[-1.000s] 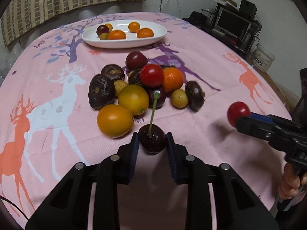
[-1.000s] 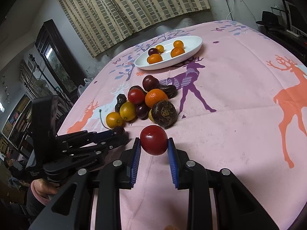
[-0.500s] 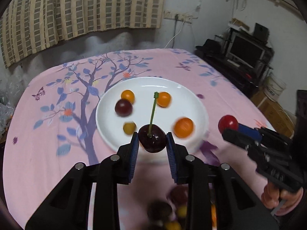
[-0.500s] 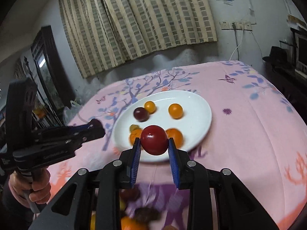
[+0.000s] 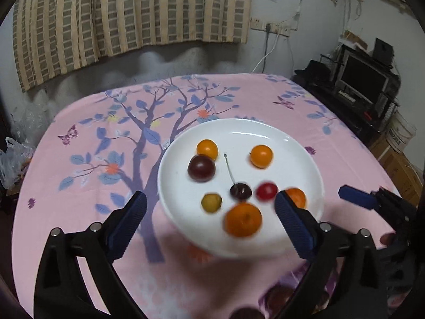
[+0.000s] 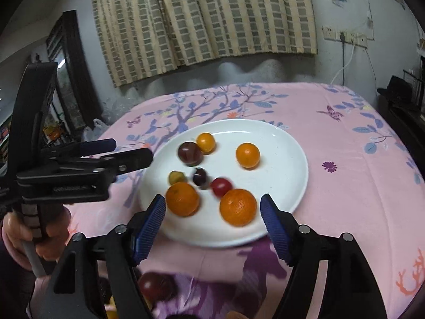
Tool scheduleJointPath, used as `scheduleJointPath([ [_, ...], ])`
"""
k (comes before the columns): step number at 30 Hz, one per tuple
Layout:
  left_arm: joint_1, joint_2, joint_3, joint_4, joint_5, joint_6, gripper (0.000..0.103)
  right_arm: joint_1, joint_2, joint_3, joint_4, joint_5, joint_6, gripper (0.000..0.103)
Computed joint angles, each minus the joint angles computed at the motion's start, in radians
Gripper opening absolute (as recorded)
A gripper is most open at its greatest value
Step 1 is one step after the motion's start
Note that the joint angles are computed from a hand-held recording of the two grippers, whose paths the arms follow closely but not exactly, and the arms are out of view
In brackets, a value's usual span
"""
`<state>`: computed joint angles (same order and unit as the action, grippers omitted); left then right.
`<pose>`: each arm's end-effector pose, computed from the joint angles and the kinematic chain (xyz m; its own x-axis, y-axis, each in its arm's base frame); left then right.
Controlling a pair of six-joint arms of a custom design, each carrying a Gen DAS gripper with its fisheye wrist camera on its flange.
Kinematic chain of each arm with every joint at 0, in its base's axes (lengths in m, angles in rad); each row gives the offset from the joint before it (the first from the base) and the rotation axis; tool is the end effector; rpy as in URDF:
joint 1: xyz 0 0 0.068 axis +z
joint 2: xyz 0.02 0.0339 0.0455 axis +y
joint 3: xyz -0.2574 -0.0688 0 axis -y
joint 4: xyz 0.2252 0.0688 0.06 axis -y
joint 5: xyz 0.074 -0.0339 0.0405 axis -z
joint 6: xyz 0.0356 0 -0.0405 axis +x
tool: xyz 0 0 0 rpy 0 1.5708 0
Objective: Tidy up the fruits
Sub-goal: 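Place the tomato and cherry on the white plate and open both tools, then grasp a dark passion fruit with the right tool while the left grasps a yellow tomato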
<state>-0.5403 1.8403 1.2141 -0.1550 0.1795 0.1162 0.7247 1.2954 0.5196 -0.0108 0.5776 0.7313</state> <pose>0.3257 -0.2028 0.2015 -0.5285 0.4500 -0.7199 0.6807 0.7313 -0.0425 0.1822 0.1353 0.1728 -0.5726 0.2403 -0.7838 0.1555 0.9706 0.1839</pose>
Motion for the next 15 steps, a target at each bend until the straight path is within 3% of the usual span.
scheduleJointPath([
  [4, 0.080, -0.268, -0.308, 0.062, 0.087, 0.039, 0.098, 0.277, -0.107, -0.037, -0.192, 0.143, 0.193, 0.082],
  [8, 0.197, -0.505, -0.609, 0.084, 0.206, 0.084, 0.099, 0.603, -0.032, 0.010, -0.422, 0.271, 0.517, 0.084],
  [12, 0.281, -0.623, -0.810, 0.132, 0.284, 0.109, 0.099, 0.723, 0.098, 0.041, -0.460, 0.286, 0.680, 0.085],
  [15, 0.279, -0.645, -0.875, 0.164, 0.260, 0.100, 0.099, 0.701, 0.116, 0.002, -0.351, 0.215, 0.674, 0.085],
])
